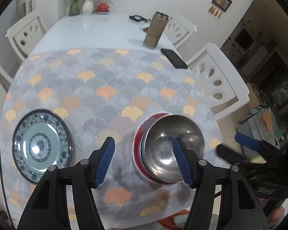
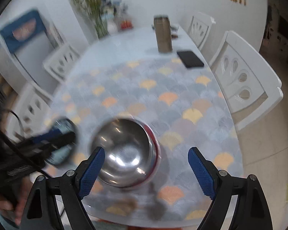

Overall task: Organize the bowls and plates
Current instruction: 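Grip the rim of the nested bowl stack with both tools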

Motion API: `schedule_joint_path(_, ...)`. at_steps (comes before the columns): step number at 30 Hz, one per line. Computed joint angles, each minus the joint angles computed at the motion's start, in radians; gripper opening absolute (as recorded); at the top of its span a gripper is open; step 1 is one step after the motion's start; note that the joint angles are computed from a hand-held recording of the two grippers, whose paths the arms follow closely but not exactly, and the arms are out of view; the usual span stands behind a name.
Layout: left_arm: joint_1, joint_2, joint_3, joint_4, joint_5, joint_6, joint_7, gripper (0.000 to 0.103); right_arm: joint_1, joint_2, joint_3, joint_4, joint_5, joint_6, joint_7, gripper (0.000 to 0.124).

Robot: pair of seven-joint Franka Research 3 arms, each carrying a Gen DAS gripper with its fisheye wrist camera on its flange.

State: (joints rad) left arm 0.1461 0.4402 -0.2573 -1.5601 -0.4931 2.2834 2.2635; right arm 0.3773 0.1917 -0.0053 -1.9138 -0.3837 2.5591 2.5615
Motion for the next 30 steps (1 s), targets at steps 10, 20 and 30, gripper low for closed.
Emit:
schedule_joint_path(10,-0.020,0.073,0.015,0.046,0.081,-0.045,-0.099,0.059,-0.006,0.078,-0.007,0.046,0.128,-0.039,-0.126,0.087)
schedule_joint_path(20,-0.028,0.166,0.007,0.128,0.150,-0.117,-0.184,0.056,-0.030,0.160,-0.004,0.093,0.259,-0.045,-0.252,0.087)
schedule_joint_path(30,-0.023,0.240,-0.014,0.210,0.144,-0.200,-0.235,0.043,-0.052,0.215,-0.001,0.140,0.368,-0.045,-0.372,0.086)
